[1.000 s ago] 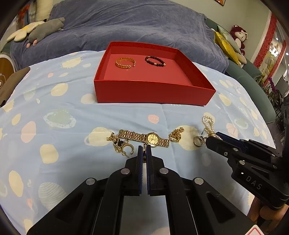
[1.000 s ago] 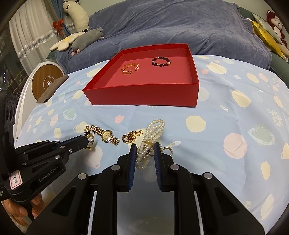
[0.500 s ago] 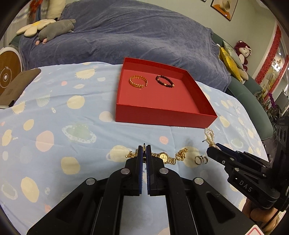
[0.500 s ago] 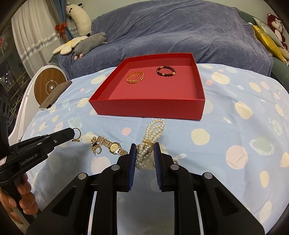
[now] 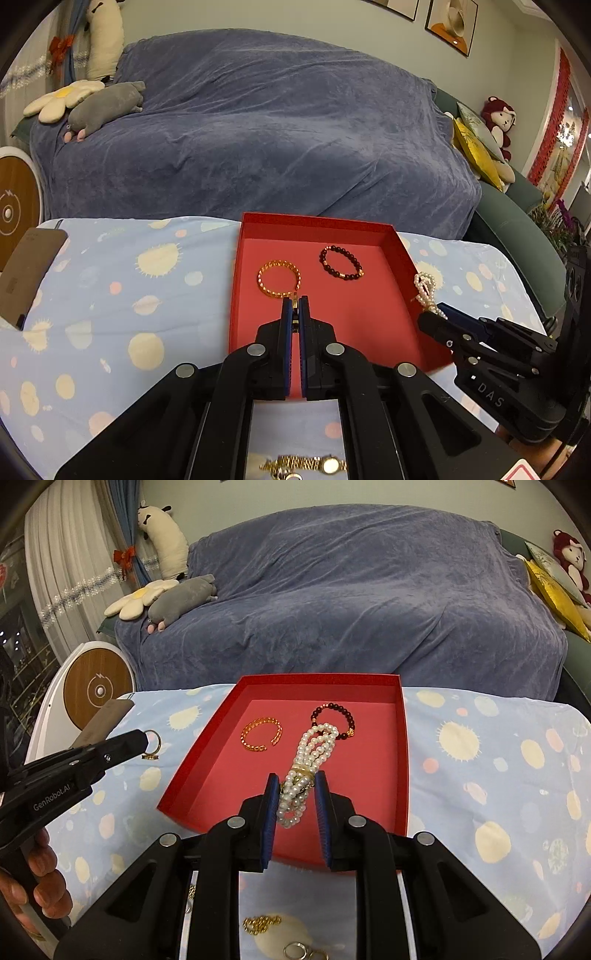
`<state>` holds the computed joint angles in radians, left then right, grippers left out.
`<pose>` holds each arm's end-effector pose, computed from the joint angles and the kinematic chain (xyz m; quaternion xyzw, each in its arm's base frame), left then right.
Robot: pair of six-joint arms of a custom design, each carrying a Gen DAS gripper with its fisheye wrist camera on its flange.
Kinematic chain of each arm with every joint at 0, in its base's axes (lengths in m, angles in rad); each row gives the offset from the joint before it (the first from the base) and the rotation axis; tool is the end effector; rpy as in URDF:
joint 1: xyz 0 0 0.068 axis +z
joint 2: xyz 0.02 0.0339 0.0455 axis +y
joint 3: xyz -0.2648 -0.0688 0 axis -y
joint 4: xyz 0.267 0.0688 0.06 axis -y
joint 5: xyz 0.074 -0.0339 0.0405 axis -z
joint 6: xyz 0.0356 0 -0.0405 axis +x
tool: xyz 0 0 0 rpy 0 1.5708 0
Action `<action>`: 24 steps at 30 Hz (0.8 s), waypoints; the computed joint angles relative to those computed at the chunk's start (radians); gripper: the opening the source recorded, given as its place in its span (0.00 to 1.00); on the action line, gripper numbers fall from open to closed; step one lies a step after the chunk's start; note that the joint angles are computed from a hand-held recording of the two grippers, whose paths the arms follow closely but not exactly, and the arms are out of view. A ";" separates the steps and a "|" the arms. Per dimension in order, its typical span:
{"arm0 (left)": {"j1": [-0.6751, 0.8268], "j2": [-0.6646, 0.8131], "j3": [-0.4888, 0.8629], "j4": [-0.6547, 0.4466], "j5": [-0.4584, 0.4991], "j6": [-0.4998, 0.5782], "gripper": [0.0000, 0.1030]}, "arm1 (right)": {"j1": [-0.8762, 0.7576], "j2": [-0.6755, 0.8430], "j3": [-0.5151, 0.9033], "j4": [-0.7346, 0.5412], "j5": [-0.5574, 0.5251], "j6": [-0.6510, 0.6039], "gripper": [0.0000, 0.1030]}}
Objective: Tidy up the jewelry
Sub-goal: 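Carry pearl strand and gold charm into the red box and release both, then withdraw both tools from the box toward the gold watch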
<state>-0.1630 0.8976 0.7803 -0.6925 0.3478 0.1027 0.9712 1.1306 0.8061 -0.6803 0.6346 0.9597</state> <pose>0.1966 -0.0446 0.2710 0.1848 0.8979 -0.1716 0.3608 0.1497 0.1816 0.2381 0.0819 0.9128 0.0477 0.3973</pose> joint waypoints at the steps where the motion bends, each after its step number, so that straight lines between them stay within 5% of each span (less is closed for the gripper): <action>1: -0.020 0.039 0.005 0.032 -0.021 -0.016 0.02 | -0.034 0.012 -0.008 0.029 -0.025 -0.031 0.18; 8: -0.088 0.269 0.023 0.174 -0.084 -0.065 0.02 | -0.215 0.093 -0.062 0.201 -0.186 -0.146 0.18; 16: -0.097 0.368 0.014 0.247 -0.098 -0.089 0.04 | -0.260 0.137 -0.089 0.256 -0.205 -0.167 0.21; 18: -0.079 0.371 0.014 0.243 -0.088 -0.093 0.22 | -0.264 0.131 -0.091 0.247 -0.197 -0.166 0.21; 20: -0.051 0.355 0.009 0.239 -0.064 -0.098 0.37 | -0.254 0.100 -0.097 0.228 -0.172 -0.152 0.33; 24: 0.007 0.292 -0.002 0.194 -0.032 -0.075 0.38 | -0.209 0.020 -0.099 0.160 -0.123 -0.110 0.37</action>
